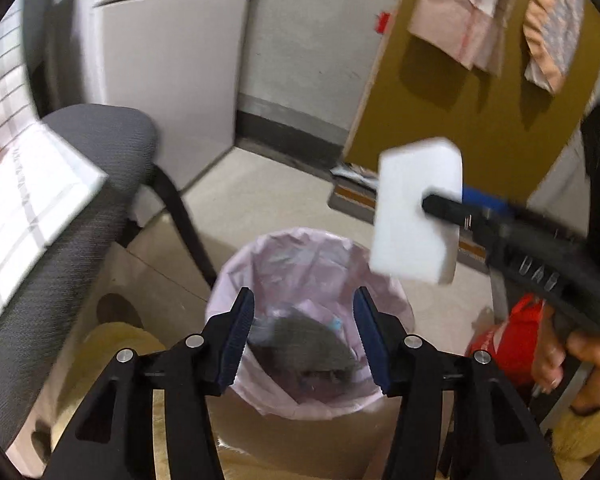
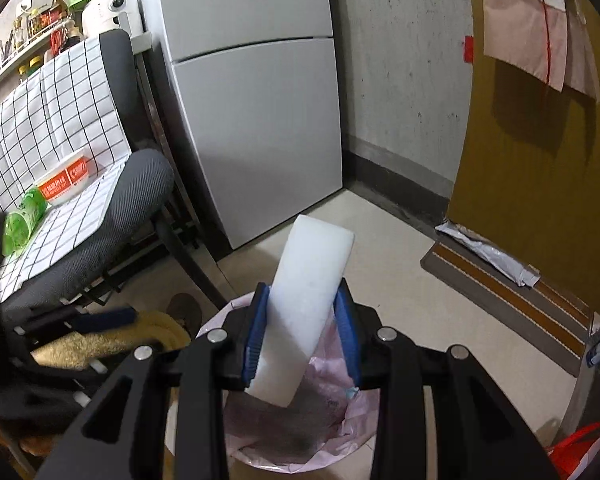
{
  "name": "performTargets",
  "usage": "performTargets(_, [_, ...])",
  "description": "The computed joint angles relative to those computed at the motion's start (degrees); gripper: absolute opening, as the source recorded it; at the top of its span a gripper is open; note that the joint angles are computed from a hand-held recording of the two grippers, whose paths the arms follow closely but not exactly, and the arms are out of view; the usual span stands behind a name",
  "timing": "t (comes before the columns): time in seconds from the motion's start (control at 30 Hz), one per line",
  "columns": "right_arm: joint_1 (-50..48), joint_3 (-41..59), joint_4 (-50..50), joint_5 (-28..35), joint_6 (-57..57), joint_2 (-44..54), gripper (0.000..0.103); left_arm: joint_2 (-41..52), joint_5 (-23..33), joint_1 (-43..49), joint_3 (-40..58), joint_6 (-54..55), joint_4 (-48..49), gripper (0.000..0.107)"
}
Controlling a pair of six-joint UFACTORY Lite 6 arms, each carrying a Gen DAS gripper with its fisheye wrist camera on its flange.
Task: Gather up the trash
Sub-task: 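Carry sponge and cloth to the bin and release both tools, then return both tools to the chair and grasp the foil with the right tool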
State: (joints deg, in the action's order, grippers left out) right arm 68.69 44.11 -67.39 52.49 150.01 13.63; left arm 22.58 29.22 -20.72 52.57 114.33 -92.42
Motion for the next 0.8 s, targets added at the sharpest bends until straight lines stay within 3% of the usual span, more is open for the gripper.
performTargets(0.07, [-0.3,0.8,-0.4,-0.8,0.1,1.4,0.035,-2.4,0.7,2.7,-1.4,0.4,-1.3,0.053])
performTargets(0.23, [-0.4,4.3,1.0,-0.1,-2.1,4.2,0.058,-6.4,2.3,7.4,-3.2,-0.9,-1.6,0.053])
performTargets(0.53, [0.3,10.8,1.8,3.7,-7.7,5.5,0.058,-13.6,1.2,13.0,-8.7,2.7,-4.2,0.053])
performTargets(0.7, [-0.5,14.5,-3.9,-0.6,-7.5,8.4,0.057,-15.6,0.1,18.9,-11.9,7.0,-5.9,0.053])
performTargets(0.8, [-1.6,20.8,-2.5,-3.6,-13.7,13.0,0.057,-15.0,0.4,23.1,-11.9,5.7,-3.7,0.053])
